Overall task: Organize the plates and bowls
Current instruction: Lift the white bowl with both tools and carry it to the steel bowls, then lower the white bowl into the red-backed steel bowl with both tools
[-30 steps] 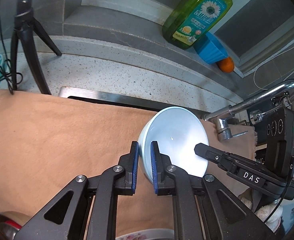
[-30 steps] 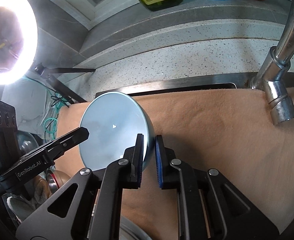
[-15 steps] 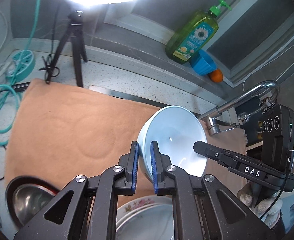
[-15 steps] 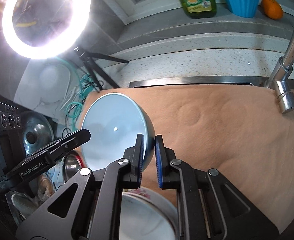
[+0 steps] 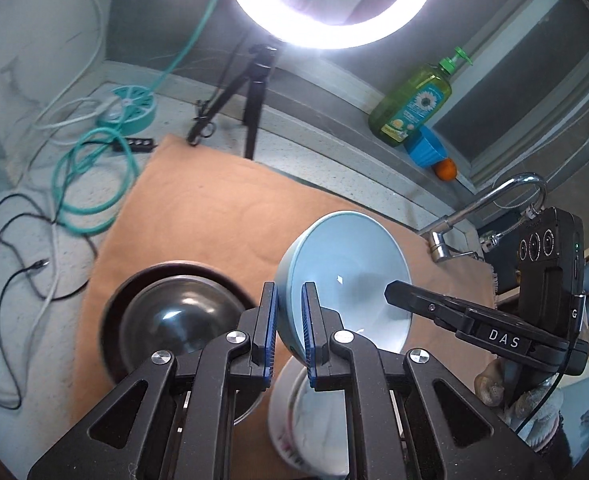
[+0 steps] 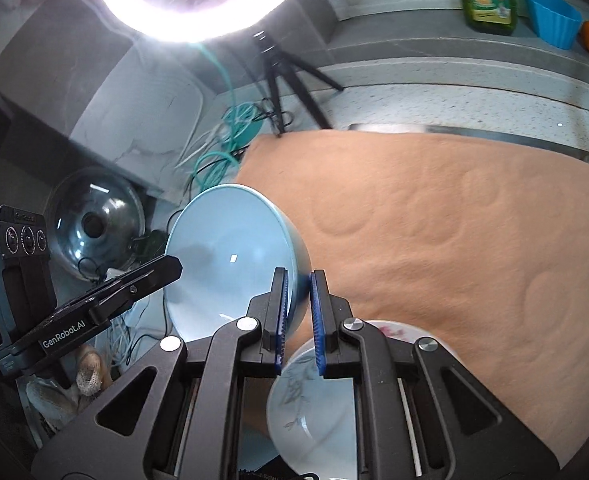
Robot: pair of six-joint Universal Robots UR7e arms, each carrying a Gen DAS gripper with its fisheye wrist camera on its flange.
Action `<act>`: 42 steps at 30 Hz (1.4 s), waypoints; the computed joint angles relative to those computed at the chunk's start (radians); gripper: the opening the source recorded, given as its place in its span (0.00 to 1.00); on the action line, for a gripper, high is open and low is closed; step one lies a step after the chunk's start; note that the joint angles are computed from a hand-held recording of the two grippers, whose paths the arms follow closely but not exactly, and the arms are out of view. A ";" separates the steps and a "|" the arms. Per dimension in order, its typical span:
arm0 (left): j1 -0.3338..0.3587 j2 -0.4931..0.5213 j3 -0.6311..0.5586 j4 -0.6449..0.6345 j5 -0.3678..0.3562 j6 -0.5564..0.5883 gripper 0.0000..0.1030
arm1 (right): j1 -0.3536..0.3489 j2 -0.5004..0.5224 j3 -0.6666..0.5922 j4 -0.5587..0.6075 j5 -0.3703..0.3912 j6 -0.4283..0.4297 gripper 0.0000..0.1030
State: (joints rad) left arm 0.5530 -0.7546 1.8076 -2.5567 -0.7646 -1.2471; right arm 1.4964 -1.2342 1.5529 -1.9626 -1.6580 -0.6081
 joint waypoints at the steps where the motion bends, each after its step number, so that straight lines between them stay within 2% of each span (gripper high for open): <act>1: -0.007 -0.016 0.023 0.006 0.005 -0.026 0.10 | 0.005 -0.005 0.012 0.001 0.000 -0.002 0.11; 9: -0.037 -0.097 0.144 0.043 0.024 -0.175 0.10 | 0.041 -0.009 0.099 -0.008 -0.031 -0.020 0.11; 16: -0.037 -0.129 0.207 0.046 0.010 -0.240 0.10 | 0.064 0.007 0.144 -0.037 -0.066 -0.020 0.11; 42: 0.000 -0.133 0.255 0.017 -0.044 -0.265 0.10 | 0.094 0.059 0.181 -0.091 -0.169 -0.037 0.11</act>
State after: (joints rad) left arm 0.5533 -0.8872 2.0624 -2.5400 -0.8086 -1.5120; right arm 1.5907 -1.1753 1.7344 -2.0539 -1.8267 -0.6447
